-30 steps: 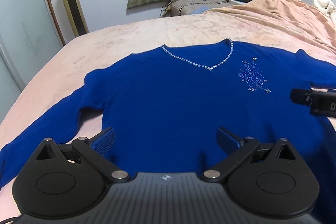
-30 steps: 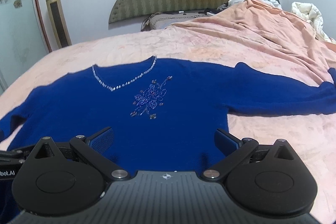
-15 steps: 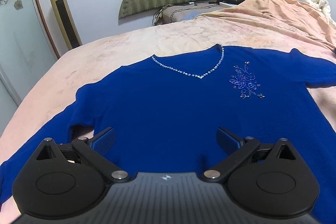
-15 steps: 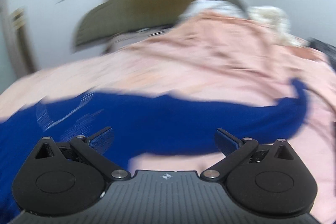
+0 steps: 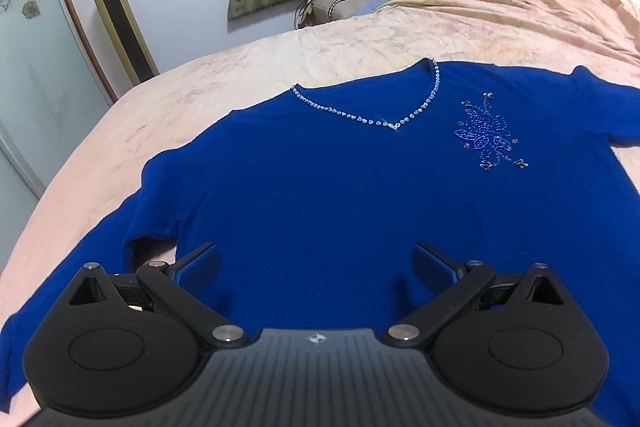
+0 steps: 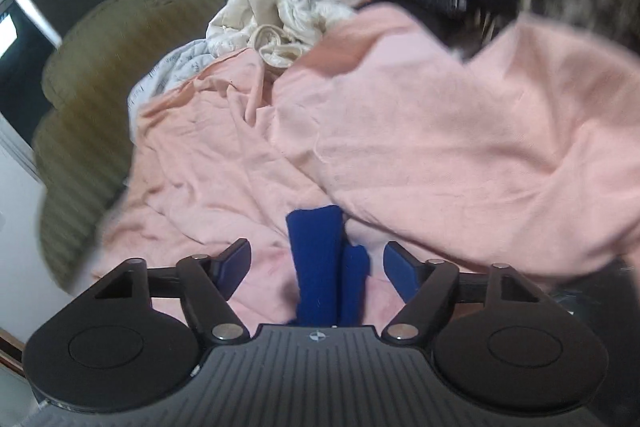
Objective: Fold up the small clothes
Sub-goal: 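Grasp the sweater sleeve with the right gripper and lift it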
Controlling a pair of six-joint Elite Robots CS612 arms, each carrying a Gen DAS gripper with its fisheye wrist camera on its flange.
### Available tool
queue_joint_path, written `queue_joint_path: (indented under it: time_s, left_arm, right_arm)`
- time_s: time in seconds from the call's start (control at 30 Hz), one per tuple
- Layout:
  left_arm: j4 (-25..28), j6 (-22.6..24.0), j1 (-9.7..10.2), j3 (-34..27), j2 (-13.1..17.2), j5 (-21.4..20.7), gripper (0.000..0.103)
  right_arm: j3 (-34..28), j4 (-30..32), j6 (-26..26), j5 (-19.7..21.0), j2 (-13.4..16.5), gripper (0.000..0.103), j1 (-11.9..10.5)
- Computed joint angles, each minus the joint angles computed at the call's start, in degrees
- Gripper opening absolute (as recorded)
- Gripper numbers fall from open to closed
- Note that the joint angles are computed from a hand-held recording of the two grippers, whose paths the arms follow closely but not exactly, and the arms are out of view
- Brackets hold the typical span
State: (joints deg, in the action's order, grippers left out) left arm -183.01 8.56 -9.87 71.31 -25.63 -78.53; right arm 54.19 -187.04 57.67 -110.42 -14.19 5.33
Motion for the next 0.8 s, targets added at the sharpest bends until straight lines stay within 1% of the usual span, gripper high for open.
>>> queue_joint_path:
  time_s: [0.03,0.1,0.2,0.23,0.33,0.37,0.4,0.5,0.53,0.57,0.6,0.63,0.67,0.73,0.8]
  left_arm:
    - [0.03,0.02,-0.06,-0.07,0.06,0.28,0.103]
    - [0.31,0.0,-0.09,-0.33,0.19,0.66,0.103]
    - [0.85,-0.13,-0.1,-0.64,0.34,0.96,0.103]
    - [1.05,-0.15,-0.11,-0.75,0.39,1.04,0.103]
    - [1.41,-0.21,-0.06,-0.68,0.34,0.95,0.103]
    - [1.4,-0.23,-0.05,-0.59,0.27,0.85,0.103]
    - [1.24,-0.26,-0.02,-0.42,0.18,0.71,0.103]
    - [0.68,-0.19,0.0,0.13,-0.12,1.04,0.103]
    - [0.47,-0.18,0.0,0.27,-0.18,1.35,0.103]
    - [0.33,-0.25,-0.06,0.39,-0.26,1.75,0.103]
    - [0.19,-0.3,-0.07,0.42,-0.26,2.07,0.103]
    - [0.27,-0.45,-0.01,0.36,-0.26,2.25,0.103]
    - [0.49,-0.74,0.02,0.3,-0.27,2.51,0.103]
    - [0.98,-1.03,0.08,0.03,-0.2,2.69,0.103]
    - [1.42,-1.16,0.08,-0.15,-0.18,2.6,0.103]
  right_arm:
    - [-0.39,-0.72,1.62,1.17,0.52,0.062,-0.26]
    - [-1.29,-0.9,2.41,2.09,1.27,0.058,-0.59]
    - [-3.24,0.0,0.58,2.04,2.19,0.046,-0.61]
    - [-4.61,0.51,0.08,2.57,2.73,0.042,-0.84]
    - [-5.5,2.39,-2.08,1.03,2.74,0.026,-0.61]
    - [-5.21,2.31,-2.72,1.07,2.55,0.023,-0.63]
    - [-5.06,2.64,-3.15,1.03,2.36,0.017,-0.65]
    - [-5.28,4.82,-5.92,1.01,1.9,0.017,-0.71]
    - [-5.8,7.27,-6.59,0.42,1.75,0.02,-0.67]
    - [-6.55,9.26,-6.82,-0.84,1.84,0.021,-0.56]
    - [-7.02,9.95,-7.14,-1.72,1.98,0.021,-0.5]
    - [-6.55,9.31,-6.84,-2.04,1.85,0.022,-0.49]
    - [-6.5,8.75,-6.07,-1.34,1.92,0.022,-0.67]
    - [-6.29,6.46,-4.87,1.32,2.23,0.022,-1.09]
    - [-6.19,5.19,-5.84,1.63,2.39,0.022,-1.02]
